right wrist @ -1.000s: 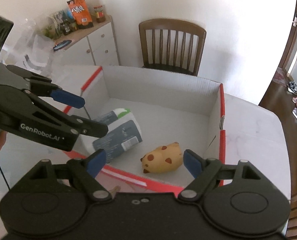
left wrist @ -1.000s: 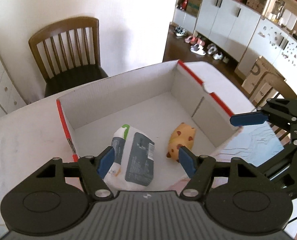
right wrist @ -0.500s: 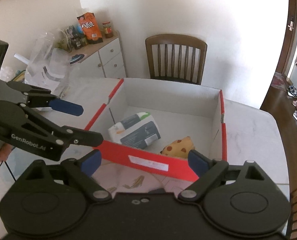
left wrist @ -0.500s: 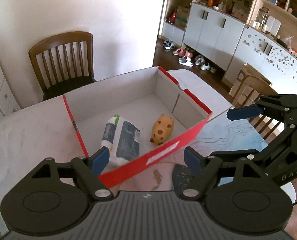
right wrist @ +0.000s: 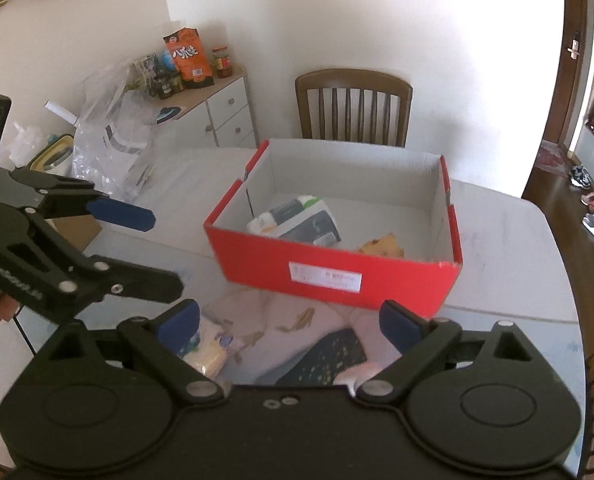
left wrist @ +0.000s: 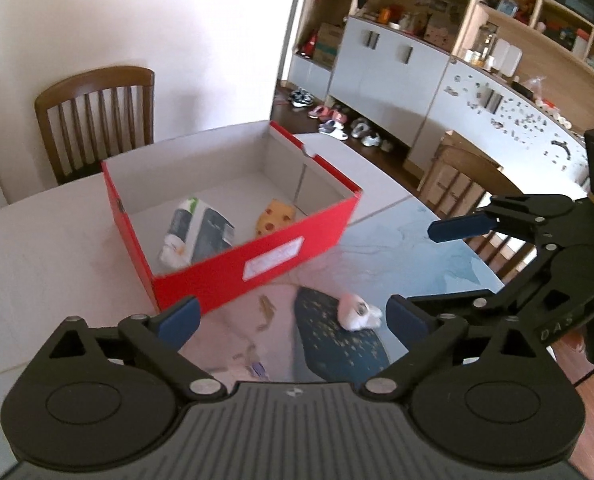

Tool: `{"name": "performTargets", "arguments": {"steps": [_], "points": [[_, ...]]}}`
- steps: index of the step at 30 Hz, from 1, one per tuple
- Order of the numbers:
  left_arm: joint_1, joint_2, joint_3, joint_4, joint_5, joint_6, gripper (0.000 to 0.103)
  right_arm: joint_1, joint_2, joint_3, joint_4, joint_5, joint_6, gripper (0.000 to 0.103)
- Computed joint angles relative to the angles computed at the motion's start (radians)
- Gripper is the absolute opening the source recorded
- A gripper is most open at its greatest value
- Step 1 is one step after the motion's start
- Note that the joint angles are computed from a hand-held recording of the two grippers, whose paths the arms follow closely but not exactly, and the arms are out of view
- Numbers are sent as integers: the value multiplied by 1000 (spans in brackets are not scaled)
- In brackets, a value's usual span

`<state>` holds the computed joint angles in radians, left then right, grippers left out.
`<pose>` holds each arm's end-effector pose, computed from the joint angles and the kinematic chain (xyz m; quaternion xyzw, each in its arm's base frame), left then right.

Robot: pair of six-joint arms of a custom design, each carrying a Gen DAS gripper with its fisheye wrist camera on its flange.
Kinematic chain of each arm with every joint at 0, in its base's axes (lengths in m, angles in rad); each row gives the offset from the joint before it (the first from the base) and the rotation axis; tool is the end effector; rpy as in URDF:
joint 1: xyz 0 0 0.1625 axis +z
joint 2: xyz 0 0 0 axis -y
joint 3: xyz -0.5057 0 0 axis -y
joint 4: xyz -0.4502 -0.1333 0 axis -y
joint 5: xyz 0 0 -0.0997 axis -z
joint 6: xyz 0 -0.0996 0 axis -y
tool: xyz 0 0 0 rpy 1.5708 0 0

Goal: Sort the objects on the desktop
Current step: 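Withdraw both tools from the red box back over the table pile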

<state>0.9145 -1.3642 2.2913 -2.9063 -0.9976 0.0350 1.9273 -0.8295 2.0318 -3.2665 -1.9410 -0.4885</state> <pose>-0.1559 -0.5094 0.2601 0.2643 0.9032 -0.2698 0.2041 0.3129 -0.5615 0.0810 0.3498 -0.8878 0.2277 0.1939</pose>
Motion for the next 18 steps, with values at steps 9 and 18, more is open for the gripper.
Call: {"name": "performTargets", "arguments": {"steps": [9,18], "points": [[-15,-47,110,-72,-30,-44,103,-9,-5,108,-133,-23,8,97],[-43,-59,206,-157,23,-30,103,-27,17,180,-263,-67,55,97]]}}
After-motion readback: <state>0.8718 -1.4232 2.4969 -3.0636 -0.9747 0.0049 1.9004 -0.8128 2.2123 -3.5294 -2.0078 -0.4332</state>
